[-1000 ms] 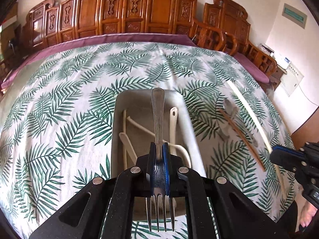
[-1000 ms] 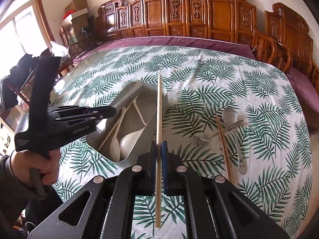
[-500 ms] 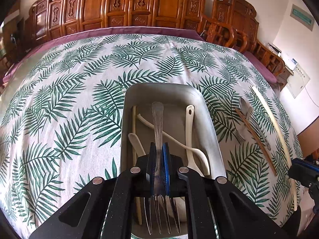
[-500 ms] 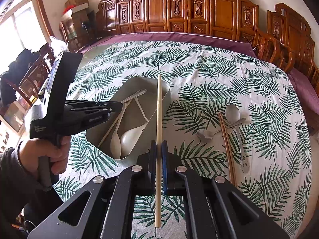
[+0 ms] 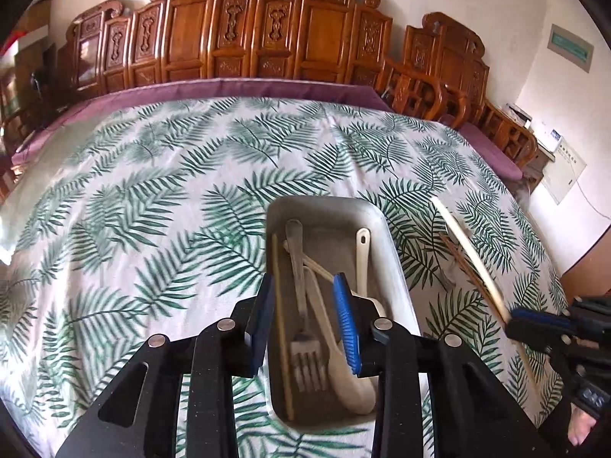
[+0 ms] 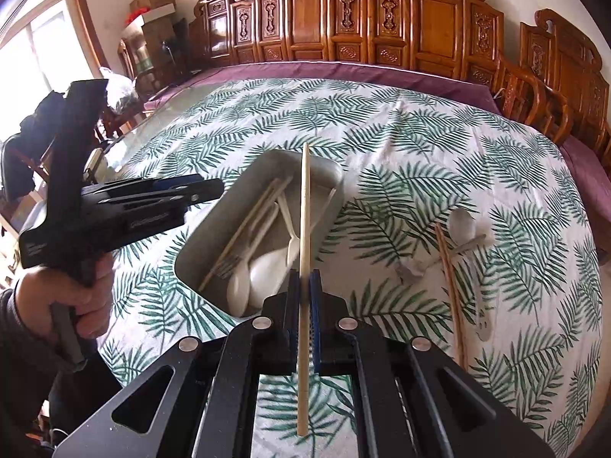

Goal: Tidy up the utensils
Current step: 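Lower the wooden chopstick into the tray and open the right gripper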

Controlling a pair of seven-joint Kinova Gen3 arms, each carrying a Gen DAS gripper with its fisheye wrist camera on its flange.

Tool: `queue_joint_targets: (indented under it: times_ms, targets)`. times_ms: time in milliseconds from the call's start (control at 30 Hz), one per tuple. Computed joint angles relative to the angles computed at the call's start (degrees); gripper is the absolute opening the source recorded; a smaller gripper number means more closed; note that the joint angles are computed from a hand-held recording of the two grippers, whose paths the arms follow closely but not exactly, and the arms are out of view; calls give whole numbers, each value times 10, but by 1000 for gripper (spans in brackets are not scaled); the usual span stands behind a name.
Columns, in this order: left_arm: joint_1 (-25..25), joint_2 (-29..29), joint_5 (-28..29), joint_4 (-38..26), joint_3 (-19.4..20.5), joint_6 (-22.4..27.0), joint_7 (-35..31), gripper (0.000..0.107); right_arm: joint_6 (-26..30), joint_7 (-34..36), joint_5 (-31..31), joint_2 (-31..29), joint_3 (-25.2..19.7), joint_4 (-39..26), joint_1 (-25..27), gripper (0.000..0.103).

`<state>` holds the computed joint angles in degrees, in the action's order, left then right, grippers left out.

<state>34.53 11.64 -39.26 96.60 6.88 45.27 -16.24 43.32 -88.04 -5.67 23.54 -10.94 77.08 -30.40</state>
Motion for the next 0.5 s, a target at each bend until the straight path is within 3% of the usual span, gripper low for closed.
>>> queue_joint_targets:
  times_ms: [100,267,300,367,500]
  targets:
    - [8,-15,-19,10,2,14,9,43,6,-1,-5,17,-4,-23,-5,6]
    - [1,-47,-35,30,19,29,16,46,20,-14,-9,52,-3,-69,-23,6]
    - [-2,-52,-37,33,23,32,17,58,22,-18,-11,57,-3,-76,-25,6]
    - [-3,-64,-54,43,33,37,30,71,27,-26,-16,70,-3,-91,-29,6]
    - [-12,-80,-60,51,52,50,28,76,42,-42,-20,102,0,-133,-38,6]
